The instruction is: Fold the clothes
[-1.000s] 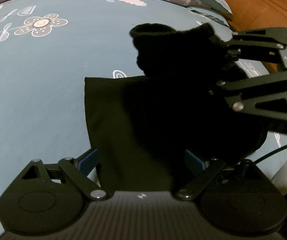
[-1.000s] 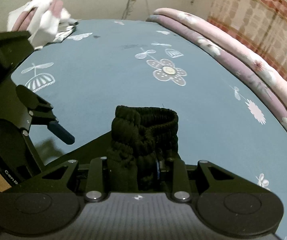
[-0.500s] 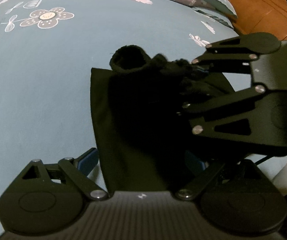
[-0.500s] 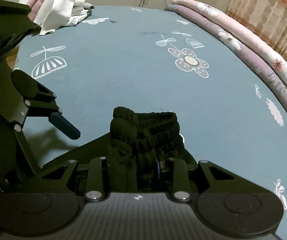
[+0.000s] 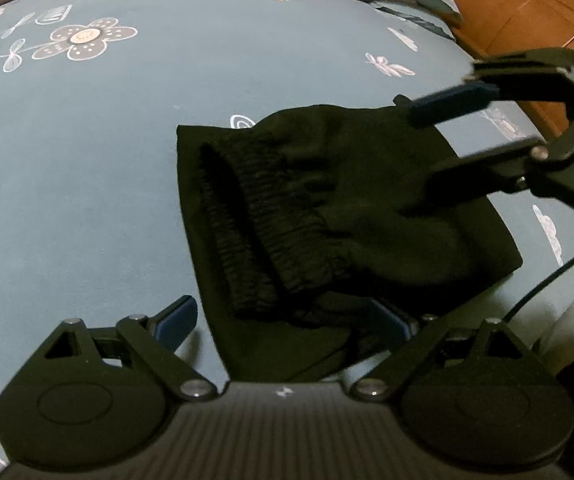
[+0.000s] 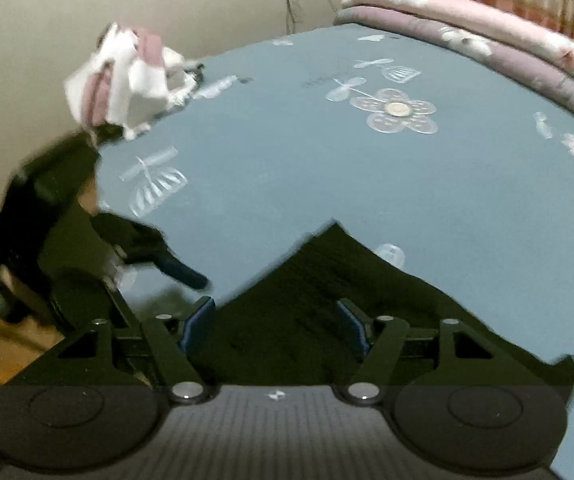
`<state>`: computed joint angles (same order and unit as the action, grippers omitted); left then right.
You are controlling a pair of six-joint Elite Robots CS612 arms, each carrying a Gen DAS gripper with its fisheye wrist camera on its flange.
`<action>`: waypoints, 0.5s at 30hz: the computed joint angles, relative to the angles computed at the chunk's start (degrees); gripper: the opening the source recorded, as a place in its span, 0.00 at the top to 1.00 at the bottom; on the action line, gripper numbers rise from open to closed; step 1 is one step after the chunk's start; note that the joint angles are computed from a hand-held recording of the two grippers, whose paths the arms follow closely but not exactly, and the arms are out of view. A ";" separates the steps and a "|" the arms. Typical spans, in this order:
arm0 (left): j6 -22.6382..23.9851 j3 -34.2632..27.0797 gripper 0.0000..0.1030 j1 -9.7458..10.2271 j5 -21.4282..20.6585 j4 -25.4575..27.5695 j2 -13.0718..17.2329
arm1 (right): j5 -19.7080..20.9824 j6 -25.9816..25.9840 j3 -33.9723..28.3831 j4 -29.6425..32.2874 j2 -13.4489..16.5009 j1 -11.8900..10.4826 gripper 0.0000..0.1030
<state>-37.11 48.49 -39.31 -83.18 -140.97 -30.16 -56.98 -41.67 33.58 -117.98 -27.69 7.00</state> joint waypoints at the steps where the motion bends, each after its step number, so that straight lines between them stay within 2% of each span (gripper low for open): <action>1: 0.19 0.46 0.10 0.00 -0.04 -0.32 -0.21 | -2.13 -1.68 1.33 -0.65 -0.74 0.00 0.33; 5: 0.55 2.55 0.10 -0.11 0.71 -0.70 -1.31 | -7.47 -8.90 4.35 0.83 -2.28 0.26 0.39; 8: -0.74 3.53 0.10 -0.20 1.77 -0.56 -1.87 | -10.33 -13.40 6.74 0.62 -3.03 0.82 0.48; 10: -1.50 3.96 0.10 -0.29 2.42 -0.65 -2.11 | -10.69 -14.67 7.53 0.57 -3.08 1.21 0.53; 15: -2.38 4.62 0.10 -0.44 2.99 -1.51 -2.36 | -8.67 -17.01 11.65 -5.93 -4.33 1.87 0.53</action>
